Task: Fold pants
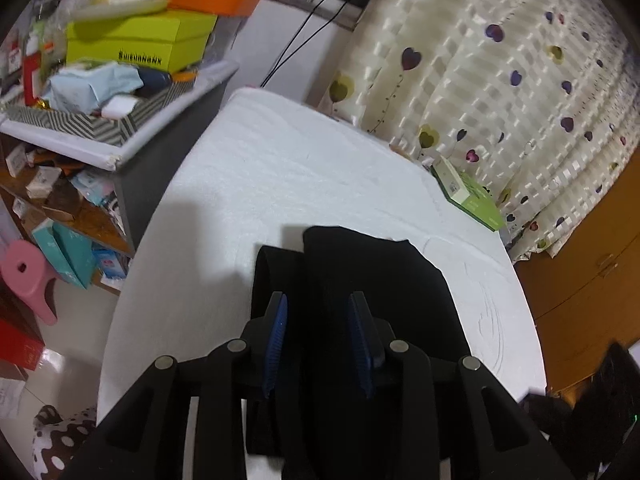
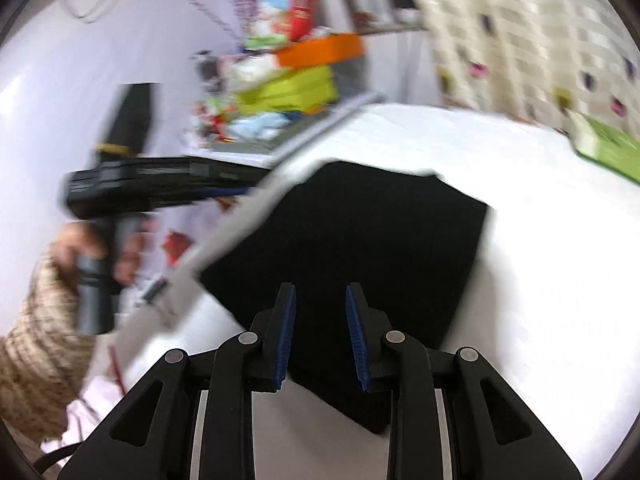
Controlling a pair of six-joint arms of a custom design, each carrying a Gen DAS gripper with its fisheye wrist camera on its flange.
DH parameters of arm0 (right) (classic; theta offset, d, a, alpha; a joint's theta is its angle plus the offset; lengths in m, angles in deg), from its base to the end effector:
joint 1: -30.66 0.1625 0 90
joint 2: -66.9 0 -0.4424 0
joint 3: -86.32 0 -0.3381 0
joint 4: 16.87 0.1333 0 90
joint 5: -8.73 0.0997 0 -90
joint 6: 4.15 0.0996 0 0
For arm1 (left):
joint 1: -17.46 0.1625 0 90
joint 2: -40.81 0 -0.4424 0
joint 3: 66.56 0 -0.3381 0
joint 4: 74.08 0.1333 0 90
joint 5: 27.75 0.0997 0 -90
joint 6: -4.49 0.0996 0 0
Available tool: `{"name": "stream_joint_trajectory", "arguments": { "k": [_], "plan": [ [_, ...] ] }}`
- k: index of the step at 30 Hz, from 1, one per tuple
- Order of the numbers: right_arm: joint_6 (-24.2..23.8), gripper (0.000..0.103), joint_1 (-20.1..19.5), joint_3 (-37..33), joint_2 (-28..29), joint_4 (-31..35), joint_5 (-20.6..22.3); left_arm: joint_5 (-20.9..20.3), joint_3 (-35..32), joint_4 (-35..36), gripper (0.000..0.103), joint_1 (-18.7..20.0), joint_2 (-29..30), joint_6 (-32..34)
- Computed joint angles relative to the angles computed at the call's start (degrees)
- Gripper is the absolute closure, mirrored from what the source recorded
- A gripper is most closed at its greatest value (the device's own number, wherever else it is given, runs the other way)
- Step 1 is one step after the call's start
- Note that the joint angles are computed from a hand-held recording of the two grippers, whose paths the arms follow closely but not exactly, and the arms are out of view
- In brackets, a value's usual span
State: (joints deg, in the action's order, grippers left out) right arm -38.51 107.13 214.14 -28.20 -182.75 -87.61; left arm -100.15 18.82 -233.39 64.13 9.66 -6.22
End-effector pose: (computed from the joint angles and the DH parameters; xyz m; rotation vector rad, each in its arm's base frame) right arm 0.0287 -0.4035 0.4164 0.4142 -2.5684 0.8817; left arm -0.3596 -0.6193 0.0513 0.7670 2.8356 -0.5528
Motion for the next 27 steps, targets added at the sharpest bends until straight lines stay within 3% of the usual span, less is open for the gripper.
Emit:
{"name": "stream_joint_trajectory", "arguments": {
  "k": [6,10,14,18,23,27],
  "plan": [
    [-0.95,0.076,-0.64,3.89,-0.16,-3.73,-2.22,0.82,5.43,-3.96,0.069,-2.85,-1.35,1.45],
    [-2.79,0.076,-1.94,4.83,-3.65,-2.07,0.54,3.19,7.98,-3.24,0.069,-4.40,-1.56,3.39],
    [-3.08,0.076,-3.61,5.94,-4.74,-0.04,-0.56,4.29,10.00,-3.22,0.069,-4.71,-2.26,3.20],
    [-6.22,0.076,-1.25,7.04,-5.21,-1.56,-3.50,5.02,11.35,-3.17,0.069,-4.35,-2.76,2.08],
    [-6.49,0.076,-1.40,5.88,-5.03,-1.71,-1.42,6.25,12.82,-3.39,0.069,-3.70,-3.18,0.01],
    [-7.40,0.072,0.08,7.40,-2.77,-4.43,-5.13,6.34,13.71,-4.70,0.067,-3.34,-3.62,-0.88]
  ]
}}
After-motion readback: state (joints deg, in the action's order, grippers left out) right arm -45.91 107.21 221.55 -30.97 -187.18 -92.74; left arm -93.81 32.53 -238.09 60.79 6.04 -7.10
